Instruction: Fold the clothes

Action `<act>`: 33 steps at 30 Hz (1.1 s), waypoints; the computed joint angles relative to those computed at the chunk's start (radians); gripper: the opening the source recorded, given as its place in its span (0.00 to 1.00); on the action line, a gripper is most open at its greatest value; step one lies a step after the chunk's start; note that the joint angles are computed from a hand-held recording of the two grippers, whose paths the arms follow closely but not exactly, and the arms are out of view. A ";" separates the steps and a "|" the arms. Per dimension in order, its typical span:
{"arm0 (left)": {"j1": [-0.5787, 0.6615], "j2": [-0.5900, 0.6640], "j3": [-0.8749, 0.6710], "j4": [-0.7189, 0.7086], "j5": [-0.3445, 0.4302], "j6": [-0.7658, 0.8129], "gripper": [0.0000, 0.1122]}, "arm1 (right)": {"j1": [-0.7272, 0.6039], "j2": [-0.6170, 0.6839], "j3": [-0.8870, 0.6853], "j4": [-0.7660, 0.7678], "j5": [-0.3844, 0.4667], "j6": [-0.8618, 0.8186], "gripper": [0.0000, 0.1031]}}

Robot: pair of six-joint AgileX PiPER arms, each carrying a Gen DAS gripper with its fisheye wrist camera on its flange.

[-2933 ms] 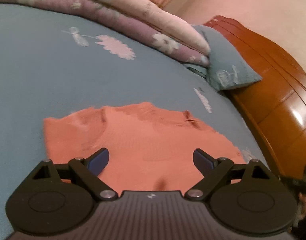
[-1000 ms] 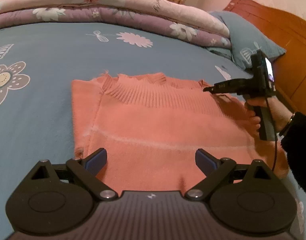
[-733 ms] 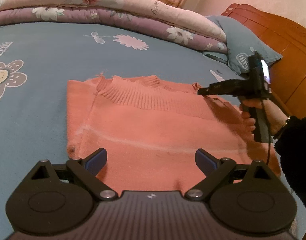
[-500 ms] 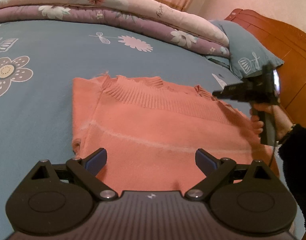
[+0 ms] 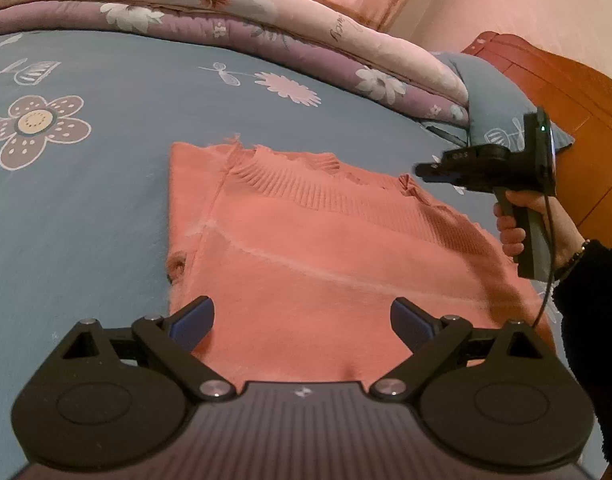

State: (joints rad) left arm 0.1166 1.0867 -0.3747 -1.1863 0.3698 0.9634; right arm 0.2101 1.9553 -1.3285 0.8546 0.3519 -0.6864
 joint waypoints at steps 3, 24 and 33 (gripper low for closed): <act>0.011 -0.018 0.014 -0.001 0.006 -0.002 0.85 | 0.079 0.045 -0.071 -0.013 0.056 -0.009 0.20; 0.422 0.409 -0.220 -0.258 0.349 0.454 0.85 | -0.138 -0.422 0.387 0.174 0.207 -0.207 0.67; 0.415 0.618 -0.401 -0.128 0.414 0.282 0.84 | -0.877 -0.990 0.612 0.061 0.610 -0.271 0.82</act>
State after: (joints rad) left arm 0.5317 1.7043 -0.7757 -1.3145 0.7835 1.2450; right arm -0.6667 0.9650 -0.7164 0.9158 0.9621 -0.9572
